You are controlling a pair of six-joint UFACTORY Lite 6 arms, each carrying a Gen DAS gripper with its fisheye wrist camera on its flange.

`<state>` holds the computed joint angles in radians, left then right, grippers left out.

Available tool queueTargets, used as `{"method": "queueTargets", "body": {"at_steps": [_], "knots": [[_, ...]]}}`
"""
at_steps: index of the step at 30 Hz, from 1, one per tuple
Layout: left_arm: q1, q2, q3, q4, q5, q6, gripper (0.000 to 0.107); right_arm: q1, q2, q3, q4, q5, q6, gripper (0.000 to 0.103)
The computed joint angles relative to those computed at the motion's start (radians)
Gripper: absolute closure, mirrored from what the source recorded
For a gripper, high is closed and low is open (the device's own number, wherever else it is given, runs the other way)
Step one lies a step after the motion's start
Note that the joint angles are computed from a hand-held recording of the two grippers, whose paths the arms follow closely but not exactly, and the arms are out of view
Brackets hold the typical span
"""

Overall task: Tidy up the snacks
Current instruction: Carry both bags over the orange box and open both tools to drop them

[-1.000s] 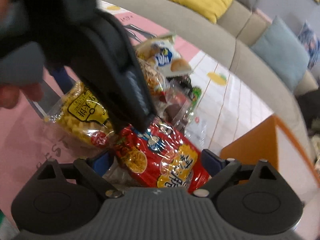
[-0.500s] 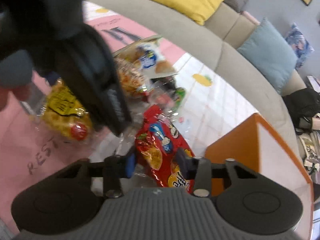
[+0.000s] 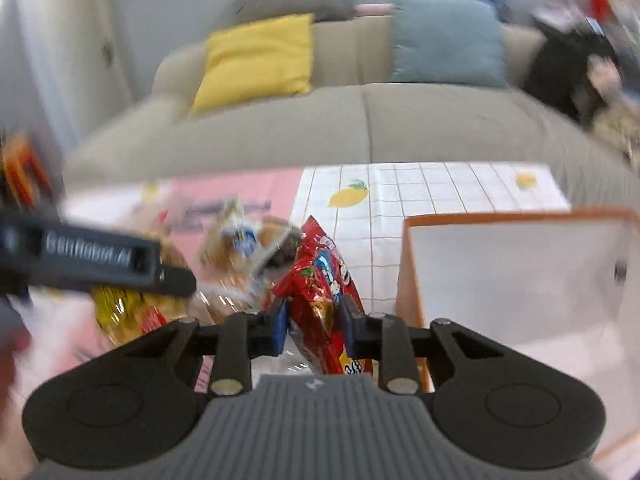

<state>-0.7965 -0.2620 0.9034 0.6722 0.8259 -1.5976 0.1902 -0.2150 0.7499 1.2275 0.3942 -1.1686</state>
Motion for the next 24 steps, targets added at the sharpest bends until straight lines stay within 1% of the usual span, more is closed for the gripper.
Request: {"method": "queueTargets", "body": {"at_steps": [2,5,6,9,10,11,13,14,17,18,21,24], "knots": [[-0.043,-0.006,0.064,0.014,0.044,-0.007,0.017,-0.085,-0.035,0.018,-0.027,0.122,0.067,0.079],[-0.100,0.071,0.207,0.051,0.082,0.014,0.017,-0.233,-0.086,0.063,-0.043,0.310,0.132,0.079],[-0.114,0.096,0.258,0.048,0.086,0.036,0.017,-0.268,-0.098,0.085,-0.054,0.354,0.156,0.079],[-0.122,0.196,0.434,-0.009,0.059,0.153,0.017,-0.396,-0.122,0.167,-0.110,0.479,0.213,0.079],[-0.134,0.239,0.504,-0.022,0.065,0.199,0.017,-0.458,-0.146,0.178,-0.123,0.536,0.215,0.079],[-0.147,0.296,0.595,-0.036,0.079,0.259,0.017,-0.500,-0.145,0.202,-0.128,0.566,0.216,0.079],[-0.152,0.393,0.712,-0.050,0.078,0.338,0.017,-0.578,-0.143,0.232,-0.133,0.607,0.206,0.079],[-0.158,0.452,0.791,-0.063,0.092,0.389,0.017,-0.628,-0.138,0.249,-0.139,0.631,0.199,0.079],[-0.165,0.615,0.959,-0.094,0.134,0.480,0.017,-0.748,-0.088,0.277,-0.138,0.677,0.169,0.079],[-0.174,0.646,0.986,-0.100,0.146,0.494,0.017,-0.798,-0.056,0.294,-0.139,0.710,0.156,0.080],[-0.175,0.799,1.122,-0.158,0.183,0.570,0.017,-0.863,0.019,0.310,-0.135,0.725,0.116,0.080],[-0.164,0.935,1.254,-0.245,0.217,0.640,0.017,-0.873,0.085,0.305,-0.114,0.705,0.097,0.080]]}}
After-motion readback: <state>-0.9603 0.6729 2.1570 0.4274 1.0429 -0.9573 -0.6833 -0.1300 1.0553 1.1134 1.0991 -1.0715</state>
